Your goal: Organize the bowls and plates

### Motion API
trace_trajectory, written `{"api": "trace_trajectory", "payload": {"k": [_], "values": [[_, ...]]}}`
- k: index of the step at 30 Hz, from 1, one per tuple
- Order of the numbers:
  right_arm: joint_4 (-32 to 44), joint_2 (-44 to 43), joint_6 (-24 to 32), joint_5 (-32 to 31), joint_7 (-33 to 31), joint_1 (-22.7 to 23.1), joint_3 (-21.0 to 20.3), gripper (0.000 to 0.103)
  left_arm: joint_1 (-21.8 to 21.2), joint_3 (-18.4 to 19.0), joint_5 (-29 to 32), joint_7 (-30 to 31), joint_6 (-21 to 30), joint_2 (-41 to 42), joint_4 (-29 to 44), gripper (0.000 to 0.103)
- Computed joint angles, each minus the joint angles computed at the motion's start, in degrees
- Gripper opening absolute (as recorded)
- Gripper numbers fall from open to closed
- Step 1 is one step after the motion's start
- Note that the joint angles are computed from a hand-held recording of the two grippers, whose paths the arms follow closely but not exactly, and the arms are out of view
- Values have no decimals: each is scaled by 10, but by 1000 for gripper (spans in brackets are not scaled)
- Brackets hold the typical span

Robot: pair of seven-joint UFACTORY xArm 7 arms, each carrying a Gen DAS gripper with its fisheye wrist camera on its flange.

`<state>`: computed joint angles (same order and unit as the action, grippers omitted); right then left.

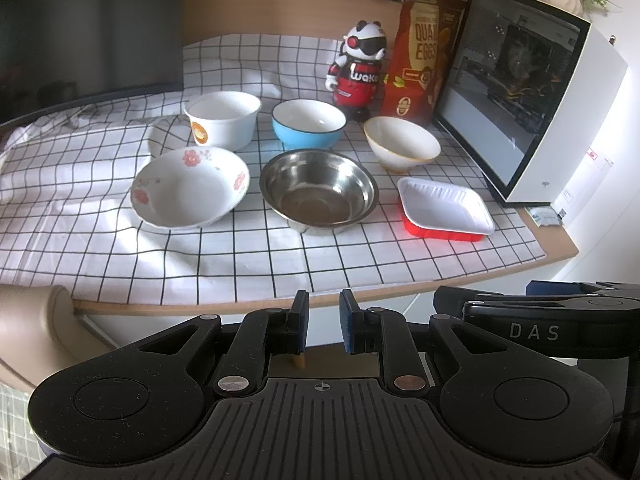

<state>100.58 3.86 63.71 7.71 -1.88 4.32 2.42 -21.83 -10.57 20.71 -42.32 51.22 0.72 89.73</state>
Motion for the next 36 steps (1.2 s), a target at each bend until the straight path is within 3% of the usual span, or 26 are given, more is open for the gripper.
{"api": "trace_trajectory", "payload": {"k": [20, 28, 32, 36], "values": [[5, 0, 3, 6, -3, 2, 2, 103, 4, 0, -7, 3, 11, -5, 3, 20], [51, 32, 16, 14, -6, -2, 1, 103, 5, 7, -15, 17, 24, 18, 42, 20], [53, 49, -23, 20, 12, -8, -2, 103, 27, 21, -116, 79, -17, 50, 66, 20], [37, 64, -98, 25, 49, -14, -6, 103, 68, 18, -280, 225, -84, 110, 113, 21]]}}
